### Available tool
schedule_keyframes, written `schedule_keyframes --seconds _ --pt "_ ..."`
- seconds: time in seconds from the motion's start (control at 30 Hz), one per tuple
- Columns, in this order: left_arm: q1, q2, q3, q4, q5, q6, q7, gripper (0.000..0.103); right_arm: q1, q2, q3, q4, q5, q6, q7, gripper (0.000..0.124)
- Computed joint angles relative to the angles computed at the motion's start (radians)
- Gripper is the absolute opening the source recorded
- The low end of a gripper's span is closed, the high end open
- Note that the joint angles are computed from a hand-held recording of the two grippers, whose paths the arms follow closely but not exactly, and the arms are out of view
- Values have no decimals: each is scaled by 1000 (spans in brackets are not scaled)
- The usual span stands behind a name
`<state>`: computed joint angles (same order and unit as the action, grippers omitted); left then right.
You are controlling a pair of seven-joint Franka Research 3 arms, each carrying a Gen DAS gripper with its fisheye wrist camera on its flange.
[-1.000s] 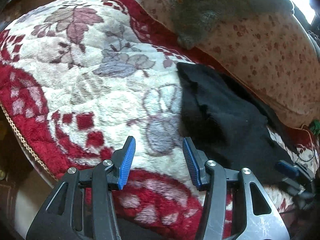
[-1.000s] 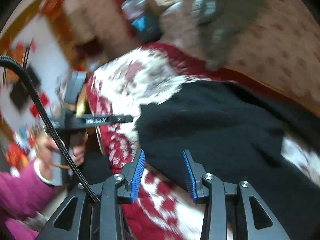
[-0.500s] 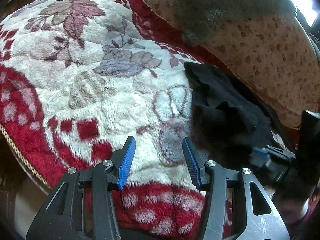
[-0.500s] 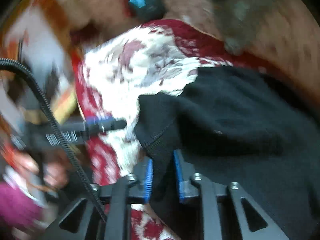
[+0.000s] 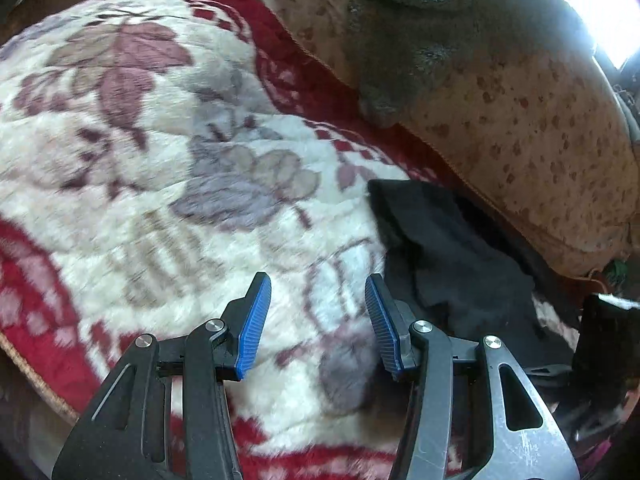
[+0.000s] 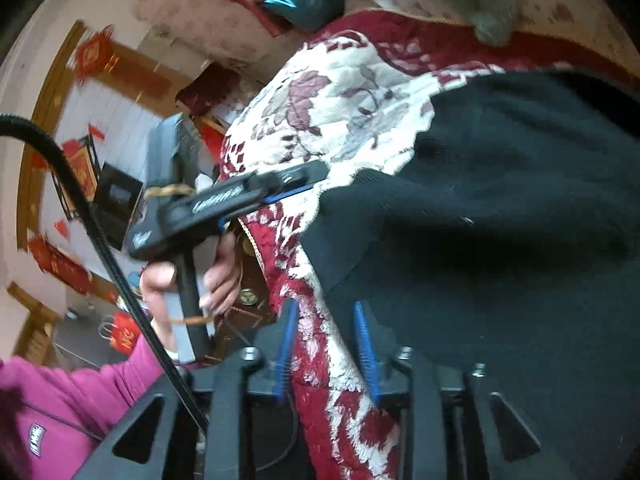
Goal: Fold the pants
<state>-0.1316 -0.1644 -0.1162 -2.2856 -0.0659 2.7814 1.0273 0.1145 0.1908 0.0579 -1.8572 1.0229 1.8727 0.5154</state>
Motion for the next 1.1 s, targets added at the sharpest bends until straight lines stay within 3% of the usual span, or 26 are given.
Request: schedule_keyframes --seconds 0.17,0.23,0.3,0.47,0.53,0.63,0.73,0.87,0.97,1.0,1.03,1.1 --pt "-28 109 17 125 -170 -13 185 52 3 -30 -8 -10 18 95 -19 35" --pt "-21 169 3 198 -278 -31 298 62 -3 -28 -16 1 32 141 -11 44" --pt "2 223 -21 264 -330 -63 354 64 -10 12 -22 59 27 189 29 46" --pt "44 390 -63 471 -222 -242 329 64 -69 52 -33 113 52 274 94 46" --pt "40 416 -67 499 -153 -232 294 64 -94 59 -38 120 55 298 98 46" --pt "60 471 -88 592 -122 -312 310 65 -86 49 -45 104 -31 450 97 46" --pt "73 515 -100 651 -128 -338 297 66 -70 80 -49 126 -155 579 104 46" --pt "52 548 -94 699 -56 -356 263 67 -63 114 -40 160 -326 620 100 47" --pt "55 553 -99 698 -38 -339 263 67 -47 138 -30 156 -413 715 77 47" --pt "54 553 -100 698 -31 -337 261 61 -46 152 -30 172 -445 712 79 46" --pt "51 553 -98 699 -16 -331 263 43 -40 169 -34 191 -483 711 92 38" --pt "55 580 -116 738 -23 -342 295 18 -54 193 -21 216 -484 733 102 19"
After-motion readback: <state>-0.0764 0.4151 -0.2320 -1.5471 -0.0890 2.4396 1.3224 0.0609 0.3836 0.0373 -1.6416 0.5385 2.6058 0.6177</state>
